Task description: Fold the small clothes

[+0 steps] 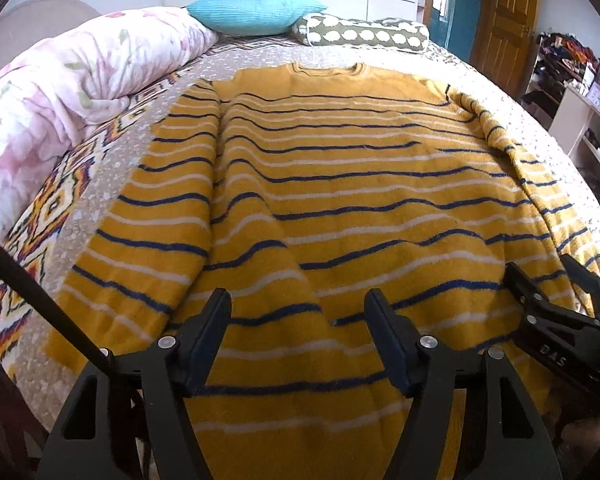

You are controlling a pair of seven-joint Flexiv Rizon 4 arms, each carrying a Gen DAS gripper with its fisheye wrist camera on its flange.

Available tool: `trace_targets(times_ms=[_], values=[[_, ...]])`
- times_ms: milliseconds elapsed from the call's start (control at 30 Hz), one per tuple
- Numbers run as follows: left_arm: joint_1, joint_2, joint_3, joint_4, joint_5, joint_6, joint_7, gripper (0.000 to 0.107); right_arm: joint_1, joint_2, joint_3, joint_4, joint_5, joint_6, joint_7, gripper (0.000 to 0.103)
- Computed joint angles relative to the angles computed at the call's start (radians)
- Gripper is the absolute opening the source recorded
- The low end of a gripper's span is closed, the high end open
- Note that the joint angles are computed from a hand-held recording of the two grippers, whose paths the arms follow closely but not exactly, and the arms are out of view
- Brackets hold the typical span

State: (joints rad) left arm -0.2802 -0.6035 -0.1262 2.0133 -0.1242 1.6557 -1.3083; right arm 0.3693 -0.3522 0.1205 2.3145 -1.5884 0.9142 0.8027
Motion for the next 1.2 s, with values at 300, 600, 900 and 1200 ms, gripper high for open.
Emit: trace_targets(times_ms=[300, 600, 900, 1200], values=[[0.123, 0.043, -0.075, 0.075, -0.006, 0.037, -0.001, 0.068, 0.041, -0.005, 0.009, -0.009, 0.078, -0.072, -0.049, 0.103], [0.324, 0.052, -0.196, 0.117, -0.002, 0.091, -0.009, 0.068, 0.088, -0.013, 0.01, -0.024, 0.149, -0.144, -0.102, 0.103], [0.434, 0.005, -0.171, 0.049, -0.046, 0.009, -0.035, 0.072, 0.131, -0.027, 0.013, -0.044, 0.202, -0.217, -0.142, 0.103], [0.742, -0.115, -0.567, 0.032, -0.132, -0.131, 0.107, 0.004, 0.187, -0.05, 0.018, -0.082, 0.277, -0.328, -0.214, 0.103]])
